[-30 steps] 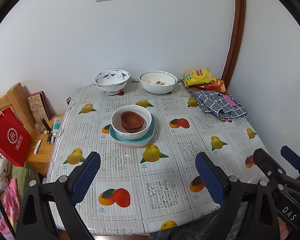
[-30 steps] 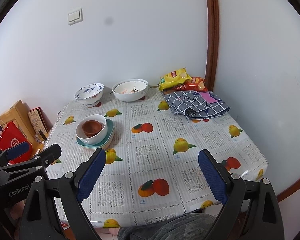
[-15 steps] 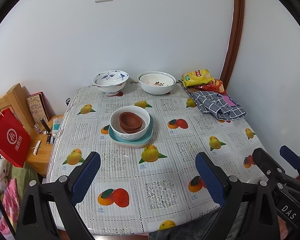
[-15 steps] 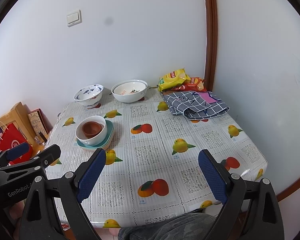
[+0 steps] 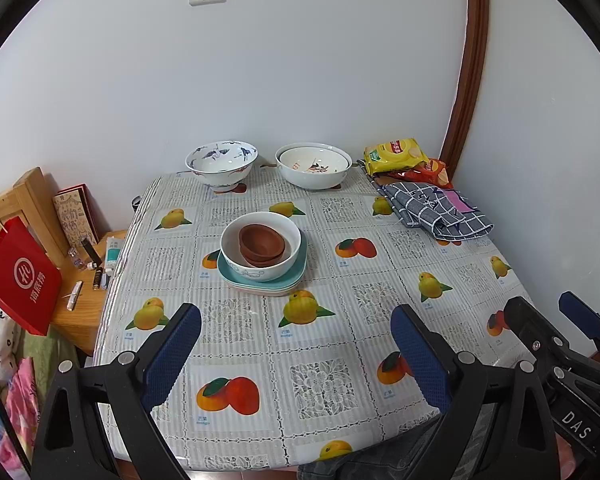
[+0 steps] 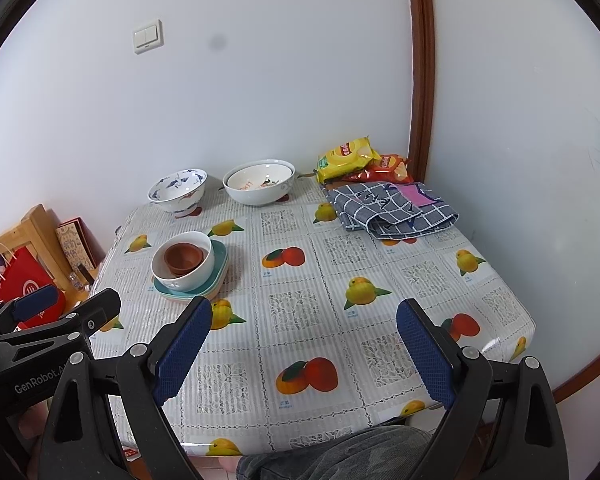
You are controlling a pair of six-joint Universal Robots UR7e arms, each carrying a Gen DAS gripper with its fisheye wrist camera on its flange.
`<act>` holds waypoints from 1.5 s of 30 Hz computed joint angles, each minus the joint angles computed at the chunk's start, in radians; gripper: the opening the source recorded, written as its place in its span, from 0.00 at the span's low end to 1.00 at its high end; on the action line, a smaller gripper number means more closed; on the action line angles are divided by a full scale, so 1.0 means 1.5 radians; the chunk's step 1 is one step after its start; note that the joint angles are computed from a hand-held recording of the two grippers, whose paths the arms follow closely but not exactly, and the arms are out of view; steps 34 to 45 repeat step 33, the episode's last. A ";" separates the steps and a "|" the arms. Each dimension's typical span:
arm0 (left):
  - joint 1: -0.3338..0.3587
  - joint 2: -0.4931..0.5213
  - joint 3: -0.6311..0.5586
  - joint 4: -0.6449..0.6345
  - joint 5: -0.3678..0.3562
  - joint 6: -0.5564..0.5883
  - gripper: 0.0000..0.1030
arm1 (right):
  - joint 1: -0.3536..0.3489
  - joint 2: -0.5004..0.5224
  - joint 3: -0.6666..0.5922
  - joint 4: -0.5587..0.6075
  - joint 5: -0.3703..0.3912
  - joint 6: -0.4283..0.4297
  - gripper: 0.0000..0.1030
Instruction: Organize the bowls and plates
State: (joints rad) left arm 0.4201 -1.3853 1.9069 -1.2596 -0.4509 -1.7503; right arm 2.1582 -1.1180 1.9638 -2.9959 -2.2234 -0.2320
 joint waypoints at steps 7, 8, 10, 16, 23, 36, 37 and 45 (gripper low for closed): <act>-0.001 0.000 0.000 0.000 0.000 0.001 0.93 | 0.000 0.000 0.000 0.001 0.000 0.000 0.90; -0.001 0.000 0.000 0.000 0.000 0.001 0.93 | 0.000 -0.001 0.000 0.001 0.001 0.000 0.90; -0.001 0.000 0.000 -0.001 0.001 0.001 0.93 | 0.000 0.000 0.000 0.000 0.000 -0.001 0.90; -0.002 0.000 -0.002 0.000 0.003 0.005 0.93 | 0.001 0.000 0.002 -0.004 0.001 -0.001 0.90; -0.002 0.002 -0.004 0.004 0.003 0.003 0.93 | 0.000 0.004 0.001 -0.006 0.002 0.000 0.90; 0.023 0.001 0.011 -0.059 0.012 0.061 0.93 | -0.007 0.025 -0.010 -0.014 0.004 -0.016 0.91; 0.023 0.001 0.011 -0.059 0.012 0.061 0.93 | -0.007 0.025 -0.010 -0.014 0.004 -0.016 0.91; 0.023 0.001 0.011 -0.059 0.012 0.061 0.93 | -0.007 0.025 -0.010 -0.014 0.004 -0.016 0.91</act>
